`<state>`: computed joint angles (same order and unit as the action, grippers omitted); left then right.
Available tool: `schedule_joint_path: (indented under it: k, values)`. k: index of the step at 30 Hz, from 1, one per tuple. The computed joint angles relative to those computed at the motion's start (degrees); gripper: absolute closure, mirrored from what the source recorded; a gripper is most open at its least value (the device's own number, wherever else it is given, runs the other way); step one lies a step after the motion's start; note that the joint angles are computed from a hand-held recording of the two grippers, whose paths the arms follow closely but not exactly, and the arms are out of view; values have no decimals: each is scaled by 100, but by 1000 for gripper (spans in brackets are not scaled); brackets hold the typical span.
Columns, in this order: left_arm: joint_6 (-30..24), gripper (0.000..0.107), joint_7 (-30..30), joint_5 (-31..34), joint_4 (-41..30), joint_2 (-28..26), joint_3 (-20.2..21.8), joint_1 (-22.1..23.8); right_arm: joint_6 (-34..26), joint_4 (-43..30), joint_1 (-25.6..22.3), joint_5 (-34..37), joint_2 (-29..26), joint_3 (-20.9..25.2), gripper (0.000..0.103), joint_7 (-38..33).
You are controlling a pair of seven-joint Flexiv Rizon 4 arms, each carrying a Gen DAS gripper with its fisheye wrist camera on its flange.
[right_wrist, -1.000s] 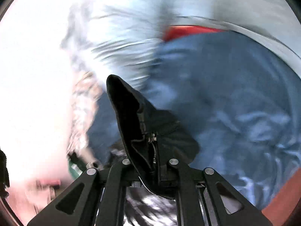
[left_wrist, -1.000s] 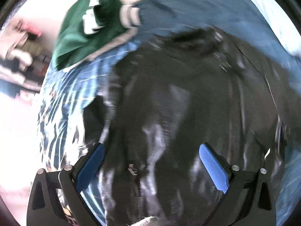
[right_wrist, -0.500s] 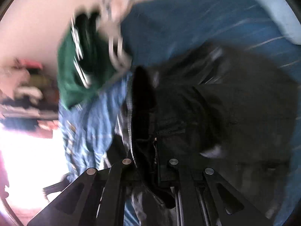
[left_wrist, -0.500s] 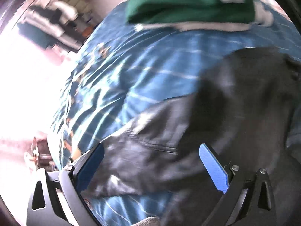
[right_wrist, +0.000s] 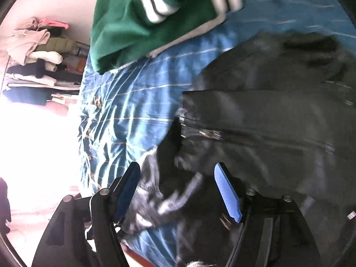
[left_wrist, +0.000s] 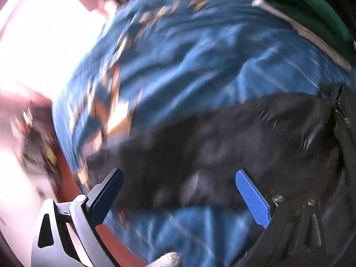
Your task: Fold large clothes
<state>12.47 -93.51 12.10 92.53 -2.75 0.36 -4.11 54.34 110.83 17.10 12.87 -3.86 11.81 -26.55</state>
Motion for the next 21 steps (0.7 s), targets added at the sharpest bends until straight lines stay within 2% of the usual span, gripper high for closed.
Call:
schedule_joint_path:
  k: [3,5,6,10,14,16,17,18,19,20,21]
  values:
    - [-289,4,-395,-1020,594,275,359,337,-475,419,-21,-112,582,56,32,567]
    - [-301,4,-662,-1371,945,371,486,533,-909,616,-16,-175,887,89,32,876]
    - [-213,4,-809,-1615,1182,409,573,648,-1087,687,8,-281,926,113,31,1016]
    - [438,4,-1428,-1915,1695,343,692,1000,-2106,820,109,-512,1015,158,26,1383]
    - [1110,4,-2164,-2223,1824,123,726,1242,-1990,1042,199,-411,1013,197,26,1513]
    - [1315,12,-2596,-2075,1739,92,708,1280,-2270,915,275,-642,902,209,26,1513]
    - [1351,26,-2747,-1878,1624,86,683,1279,-2407,844,309,-777,846,218,26,1545]
    - [1346,48,-2800,-1686,1522,83,657,1269,-2558,760,347,-928,761,223,26,1564]
    - [1307,63,-2853,-1437,1391,82,627,1250,-2684,672,386,-1058,687,228,26,1562]
    - [1374,91,-2796,-1205,1288,102,595,1217,-2634,652,402,-1055,666,229,26,1554]
    - [1487,95,-2643,-1199,1261,117,578,1198,-2483,657,412,-986,651,229,25,1556]
